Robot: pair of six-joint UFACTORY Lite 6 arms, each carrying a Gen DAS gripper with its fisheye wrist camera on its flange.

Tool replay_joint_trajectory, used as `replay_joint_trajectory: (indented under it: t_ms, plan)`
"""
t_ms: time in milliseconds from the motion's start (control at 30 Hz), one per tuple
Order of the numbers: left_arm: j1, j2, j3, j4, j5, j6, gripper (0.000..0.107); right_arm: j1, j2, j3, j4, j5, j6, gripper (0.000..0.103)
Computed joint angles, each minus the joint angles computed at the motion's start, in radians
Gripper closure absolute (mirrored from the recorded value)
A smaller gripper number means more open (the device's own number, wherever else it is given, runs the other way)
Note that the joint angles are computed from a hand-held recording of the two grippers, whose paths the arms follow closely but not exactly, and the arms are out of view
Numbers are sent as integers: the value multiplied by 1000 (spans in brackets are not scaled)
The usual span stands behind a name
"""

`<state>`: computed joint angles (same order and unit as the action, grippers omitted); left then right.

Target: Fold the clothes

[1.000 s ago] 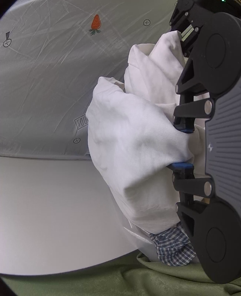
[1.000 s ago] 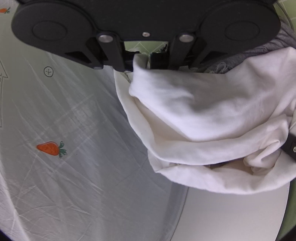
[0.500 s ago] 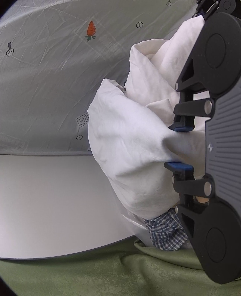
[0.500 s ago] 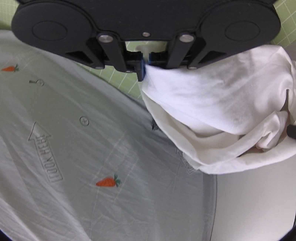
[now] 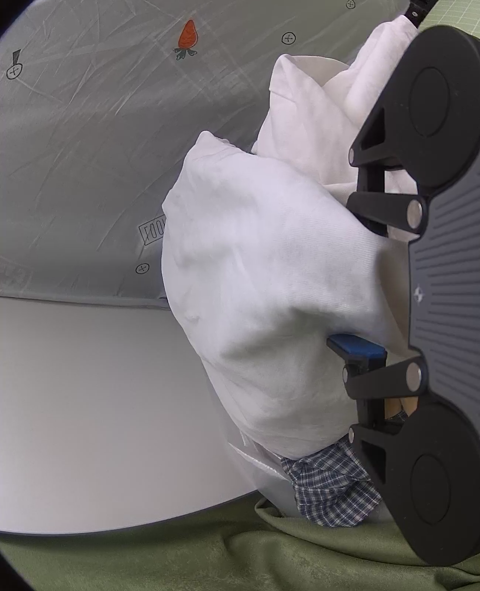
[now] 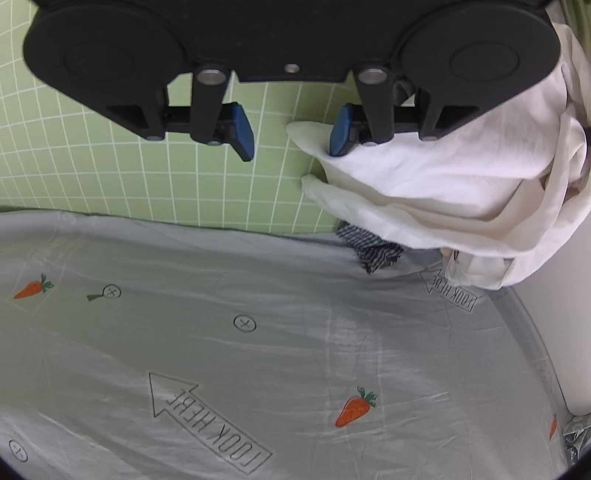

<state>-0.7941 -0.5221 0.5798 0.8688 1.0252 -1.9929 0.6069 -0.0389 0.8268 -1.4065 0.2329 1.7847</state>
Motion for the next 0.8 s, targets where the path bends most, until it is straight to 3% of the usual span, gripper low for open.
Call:
replay_joint_trajectory:
  t_ms: [333,500,600,800]
  plan:
    - [74,-45,-62,6,-107,7,56,33,57,105,-43,99,51,52]
    - [77,-59,-82,6,-121,-3,53,17,-7,43,3,160,59,45]
    - [66,-38,-74,15,-114,-18,53,-26,-4,27,58,89,-12,38]
    - [67,-47,-76,11,-114,-19,53,22,179,193,41,32,-132,38]
